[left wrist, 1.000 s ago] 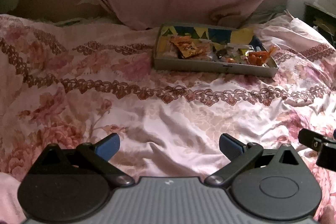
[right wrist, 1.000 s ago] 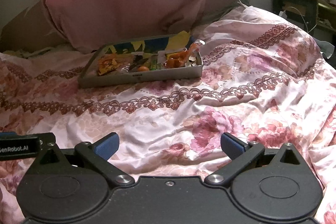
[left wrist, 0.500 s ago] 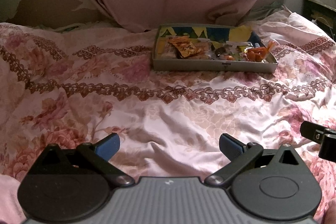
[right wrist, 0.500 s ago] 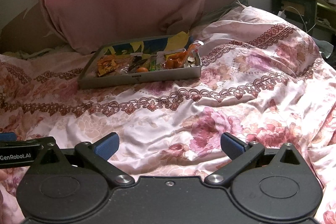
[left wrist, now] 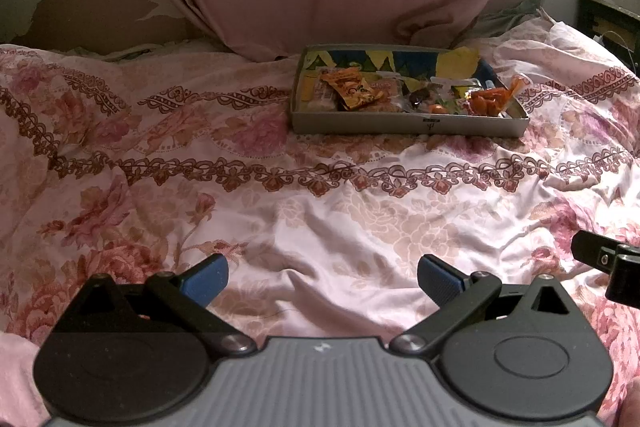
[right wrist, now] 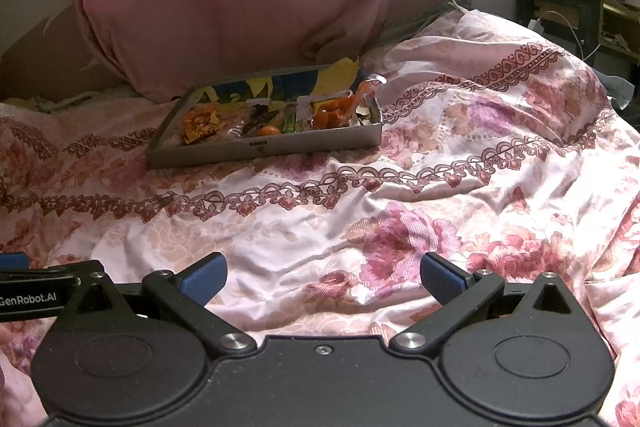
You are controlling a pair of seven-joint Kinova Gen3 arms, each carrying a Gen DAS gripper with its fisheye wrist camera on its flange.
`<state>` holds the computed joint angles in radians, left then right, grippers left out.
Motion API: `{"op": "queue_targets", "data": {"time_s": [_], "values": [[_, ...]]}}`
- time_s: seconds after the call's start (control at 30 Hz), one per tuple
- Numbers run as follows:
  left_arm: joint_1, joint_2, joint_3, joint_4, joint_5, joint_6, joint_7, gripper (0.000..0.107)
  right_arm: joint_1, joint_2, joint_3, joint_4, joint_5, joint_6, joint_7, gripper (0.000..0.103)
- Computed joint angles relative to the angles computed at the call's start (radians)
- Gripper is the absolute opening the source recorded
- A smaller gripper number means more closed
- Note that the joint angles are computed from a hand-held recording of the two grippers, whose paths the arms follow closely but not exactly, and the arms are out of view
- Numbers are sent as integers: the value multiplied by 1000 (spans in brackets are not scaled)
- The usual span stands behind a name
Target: Organize snacks
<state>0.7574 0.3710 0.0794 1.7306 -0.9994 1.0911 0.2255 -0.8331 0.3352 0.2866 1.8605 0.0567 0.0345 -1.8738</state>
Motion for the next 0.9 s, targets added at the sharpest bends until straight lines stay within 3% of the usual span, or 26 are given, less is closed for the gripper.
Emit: {"op": "queue_targets", "data": {"time_s": [0.9], "values": [[0,0,1,-2,3,3,-3,103,7,1,-9,-4,6,9,-6,102]]}}
